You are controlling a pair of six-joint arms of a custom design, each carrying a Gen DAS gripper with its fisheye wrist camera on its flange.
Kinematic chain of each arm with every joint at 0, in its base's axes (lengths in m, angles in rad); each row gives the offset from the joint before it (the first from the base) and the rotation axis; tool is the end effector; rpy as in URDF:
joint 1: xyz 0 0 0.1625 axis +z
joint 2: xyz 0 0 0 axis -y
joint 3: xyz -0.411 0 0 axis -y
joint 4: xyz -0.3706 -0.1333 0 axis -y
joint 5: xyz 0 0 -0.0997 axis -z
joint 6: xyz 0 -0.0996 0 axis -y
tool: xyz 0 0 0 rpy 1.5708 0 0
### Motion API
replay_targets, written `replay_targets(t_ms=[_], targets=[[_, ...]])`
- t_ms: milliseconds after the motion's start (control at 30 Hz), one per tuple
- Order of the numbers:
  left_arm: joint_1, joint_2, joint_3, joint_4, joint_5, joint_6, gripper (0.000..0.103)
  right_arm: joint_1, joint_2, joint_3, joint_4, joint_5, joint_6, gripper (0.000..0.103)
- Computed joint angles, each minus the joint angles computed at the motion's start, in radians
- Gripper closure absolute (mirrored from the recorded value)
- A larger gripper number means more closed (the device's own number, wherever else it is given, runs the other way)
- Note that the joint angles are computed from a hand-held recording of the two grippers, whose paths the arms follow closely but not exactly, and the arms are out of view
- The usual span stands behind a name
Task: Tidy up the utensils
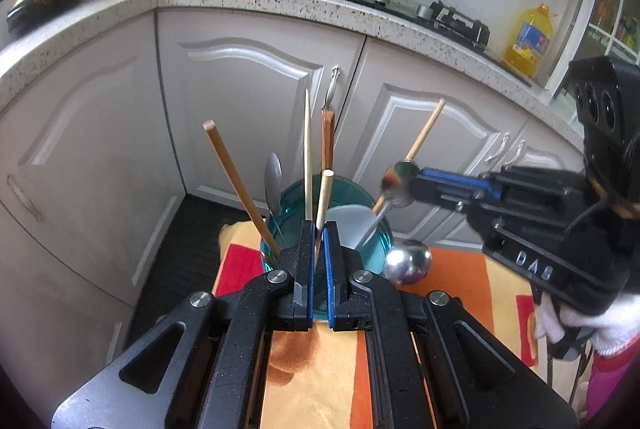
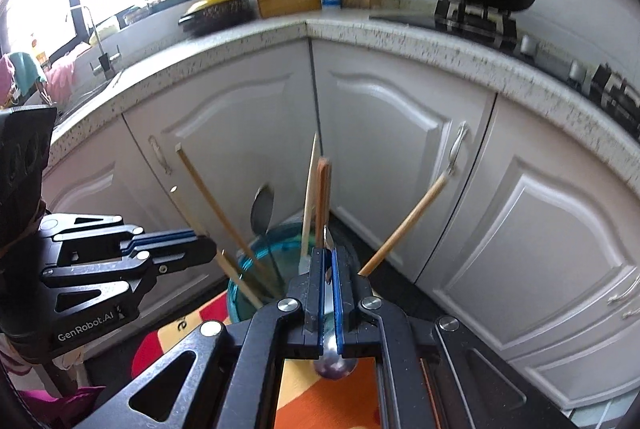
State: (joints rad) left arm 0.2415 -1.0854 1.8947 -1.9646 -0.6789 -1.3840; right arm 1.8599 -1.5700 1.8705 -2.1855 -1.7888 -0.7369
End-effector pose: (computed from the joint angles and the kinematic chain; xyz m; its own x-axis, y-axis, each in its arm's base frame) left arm -0.4481 -0.3275 0.1603 -0.8442 -0.0878 -0.5289 0.3171 0.7136 -0.6247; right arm 0.2437 -0.4274 0.4021 -0.5249 -0.7713 0.3600 -0.8425 0.5311 -0.0907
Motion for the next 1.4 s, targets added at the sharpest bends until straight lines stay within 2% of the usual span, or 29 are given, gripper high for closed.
replay_targets(t_ms=[133, 200, 233, 267, 300, 333, 367, 533, 700, 833, 933, 1133, 1233, 1400], targets=[[0.006, 0.006, 0.002, -0.011, -0.026, -0.020, 0.100, -0.021, -0.015, 0.016, 0.013, 0.029, 0.025, 0.100], [0.005, 0.006, 0.003, -0.013, -0.034, -0.029, 0.097, -0.028, -0.021, 0.016, 0.024, 0.034, 0.041, 0.100], [0.004, 0.005, 0.002, -0.009, -0.036, -0.034, 0.092, -0.030, -0.024, 0.014, 0.032, 0.035, 0.045, 0.097], [0.002, 0.004, 0.002, -0.003, -0.036, -0.041, 0.083, -0.032, -0.029, 0.015, 0.035, 0.032, 0.049, 0.094], [-0.003, 0.000, 0.006, -0.004, -0.033, -0.050, 0.076, -0.032, -0.033, 0.016, 0.039, 0.033, 0.052, 0.087], [-0.006, -0.004, 0.011, -0.010, -0.030, -0.056, 0.063, -0.038, -0.042, 0.016, 0.048, 0.043, 0.054, 0.079], [-0.011, -0.010, 0.020, -0.021, -0.025, -0.063, 0.059, -0.042, -0.049, 0.017, 0.053, 0.051, 0.056, 0.077], [-0.038, -0.018, 0.019, 0.021, -0.013, -0.118, 0.059, -0.063, -0.084, 0.030, 0.061, 0.065, 0.068, 0.077], [-0.068, -0.004, -0.001, 0.125, 0.000, -0.182, 0.059, -0.094, -0.133, 0.052, 0.070, 0.078, 0.099, 0.077], [-0.080, -0.001, 0.007, 0.142, -0.011, -0.222, 0.059, -0.107, -0.189, 0.081, 0.070, 0.096, 0.113, 0.074], [-0.087, 0.005, 0.003, 0.157, -0.023, -0.247, 0.059, -0.102, -0.221, 0.105, 0.050, 0.089, 0.117, 0.073], [-0.122, 0.028, -0.031, 0.252, 0.000, -0.294, 0.059, -0.080, -0.271, 0.154, -0.003, 0.059, 0.158, 0.067], [-0.134, 0.039, -0.053, 0.310, 0.011, -0.311, 0.059, -0.054, -0.279, 0.170, -0.022, 0.016, 0.180, 0.064], [-0.153, 0.049, -0.071, 0.354, 0.020, -0.334, 0.059, -0.029, -0.295, 0.185, -0.034, -0.004, 0.190, 0.063]])
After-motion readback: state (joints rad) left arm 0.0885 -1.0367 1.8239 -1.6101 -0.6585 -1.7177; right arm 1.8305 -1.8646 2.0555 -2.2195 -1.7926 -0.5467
